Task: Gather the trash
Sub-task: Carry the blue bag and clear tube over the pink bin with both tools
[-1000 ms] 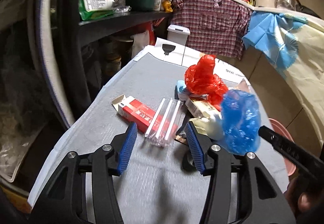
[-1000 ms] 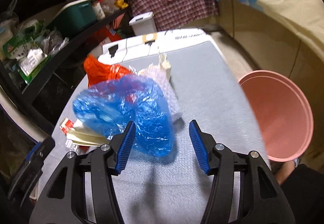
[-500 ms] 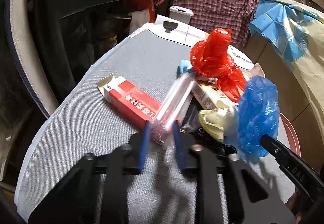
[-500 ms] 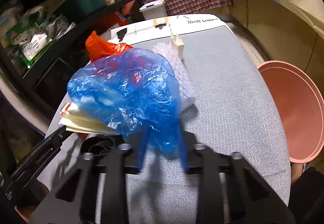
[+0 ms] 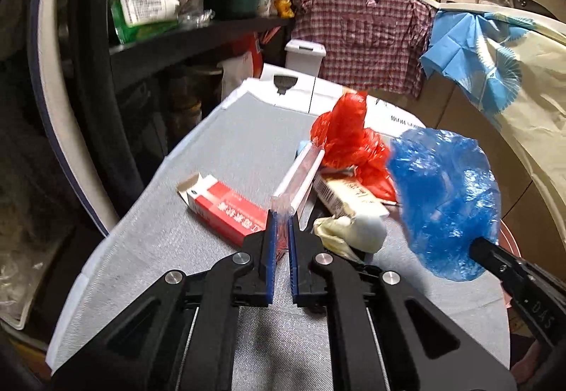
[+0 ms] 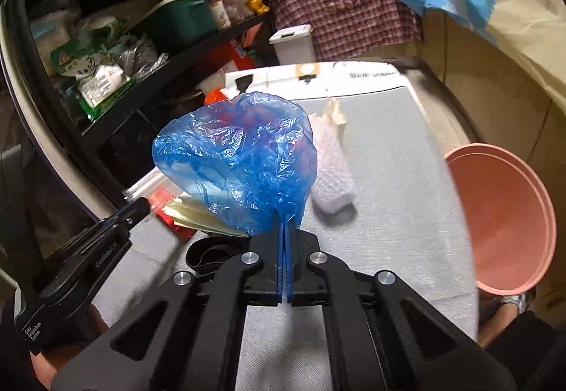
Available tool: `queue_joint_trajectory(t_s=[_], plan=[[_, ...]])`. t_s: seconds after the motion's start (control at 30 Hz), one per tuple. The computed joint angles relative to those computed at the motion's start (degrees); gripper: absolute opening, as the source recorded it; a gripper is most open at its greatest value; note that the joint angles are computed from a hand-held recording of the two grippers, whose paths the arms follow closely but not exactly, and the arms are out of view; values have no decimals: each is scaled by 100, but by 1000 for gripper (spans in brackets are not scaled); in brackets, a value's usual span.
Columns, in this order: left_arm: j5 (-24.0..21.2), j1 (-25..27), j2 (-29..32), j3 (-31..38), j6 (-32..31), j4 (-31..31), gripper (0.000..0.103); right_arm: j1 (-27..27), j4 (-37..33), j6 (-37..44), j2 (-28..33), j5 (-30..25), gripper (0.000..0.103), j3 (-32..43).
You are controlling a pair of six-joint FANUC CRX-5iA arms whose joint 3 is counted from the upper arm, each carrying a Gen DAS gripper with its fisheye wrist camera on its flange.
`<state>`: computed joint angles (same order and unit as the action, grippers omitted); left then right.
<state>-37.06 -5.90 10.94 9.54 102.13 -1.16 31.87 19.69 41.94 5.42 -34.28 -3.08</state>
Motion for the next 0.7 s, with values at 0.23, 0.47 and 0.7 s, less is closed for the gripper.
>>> queue_joint_trajectory(t_s=[0.23, 0.47, 0.7], plan=[[214, -26, -198, -130, -287, 241, 6, -65, 861, -775, -315, -452, 1, -107], [336, -107, -309, -239, -869, 773, 6, -313, 1432, -1092, -629, -908, 1, -82], [181, -362, -119, 73, -1125, 926, 6, -761, 1471, -1047, -800, -1321, 1, 28]])
